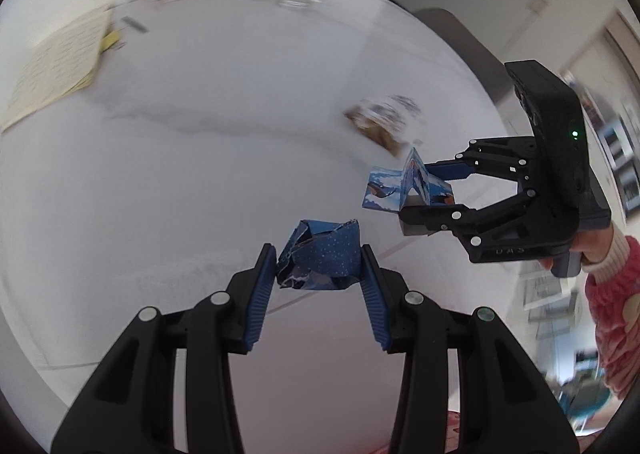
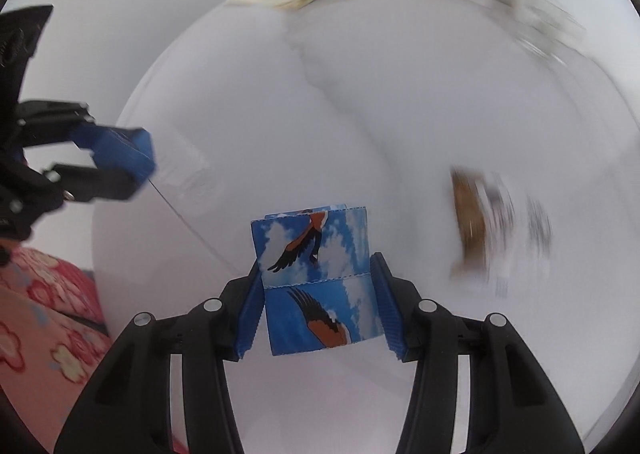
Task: Collect trash
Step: 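Carry the wrapper and box over the bin and open both tools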
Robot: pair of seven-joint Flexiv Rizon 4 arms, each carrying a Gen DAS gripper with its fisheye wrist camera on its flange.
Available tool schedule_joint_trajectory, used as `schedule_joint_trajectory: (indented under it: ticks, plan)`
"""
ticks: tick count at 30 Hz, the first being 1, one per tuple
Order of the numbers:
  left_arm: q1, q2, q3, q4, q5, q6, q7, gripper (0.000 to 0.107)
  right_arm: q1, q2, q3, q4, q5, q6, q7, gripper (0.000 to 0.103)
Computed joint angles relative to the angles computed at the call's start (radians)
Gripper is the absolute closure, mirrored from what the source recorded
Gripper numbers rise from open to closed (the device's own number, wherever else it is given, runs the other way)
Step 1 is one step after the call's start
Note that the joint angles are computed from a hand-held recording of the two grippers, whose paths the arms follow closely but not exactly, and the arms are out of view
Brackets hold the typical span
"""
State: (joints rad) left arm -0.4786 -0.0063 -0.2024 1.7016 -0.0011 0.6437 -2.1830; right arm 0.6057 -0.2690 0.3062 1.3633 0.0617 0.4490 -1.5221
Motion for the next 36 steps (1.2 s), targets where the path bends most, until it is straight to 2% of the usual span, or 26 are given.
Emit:
schedule_joint_trajectory:
  ticks: [3,5,7,9,11,15,18,21,25,31,34,36]
  plan:
    - [-0.022,-0.010,-0.018,0.013,-0.087,0.037,0.178,0.065,0.031,0.161,0.016,0.215,-0.064,0.098,0.256,0.052]
    - [-0.038,-0.017,-0.029,0.016,-0.134,0.046,0.284,0.065,0.006,0.288,0.033,0.354,-0.062,0.127,0.368,0.052]
    - [-0.058,-0.021,-0.041,0.023,-0.184,0.057,0.388,0.065,0.001,0.396,0.071,0.467,-0.104,0.134,0.564,0.052]
    - [-0.079,-0.025,-0.052,0.034,-0.235,0.066,0.474,0.065,-0.015,0.503,0.092,0.542,-0.104,0.100,0.681,0.052]
    - [-0.105,-0.035,-0.068,0.041,-0.279,0.063,0.553,0.065,-0.027,0.588,0.137,0.606,-0.120,0.059,0.851,0.052]
    - [-0.163,-0.075,-0.108,0.029,-0.340,0.043,0.679,0.065,-0.018,0.753,0.233,0.668,-0.116,-0.096,1.154,0.052]
    - [-0.209,-0.124,-0.136,-0.010,-0.344,0.015,0.722,0.065,-0.008,0.905,0.284,0.701,-0.076,-0.247,1.330,0.052]
    - [-0.254,-0.195,-0.160,-0.075,-0.331,-0.015,0.751,0.065,-0.008,1.001,0.320,0.709,-0.053,-0.360,1.460,0.052]
    - [-0.331,-0.332,-0.164,-0.229,-0.235,-0.069,0.706,0.065,0.007,1.134,0.327,0.740,-0.009,-0.471,1.536,0.052]
    - [-0.431,-0.523,-0.136,-0.445,-0.185,-0.133,0.615,0.065,0.017,1.282,0.276,0.792,0.027,-0.536,1.476,0.052]
    - [-0.483,-0.591,-0.106,-0.544,-0.145,-0.157,0.563,0.058,0.020,1.369,0.236,0.822,0.043,-0.560,1.403,0.052]
    - [-0.508,-0.618,-0.088,-0.585,-0.126,-0.157,0.531,0.048,0.018,1.411,0.208,0.843,0.051,-0.556,1.355,0.052]
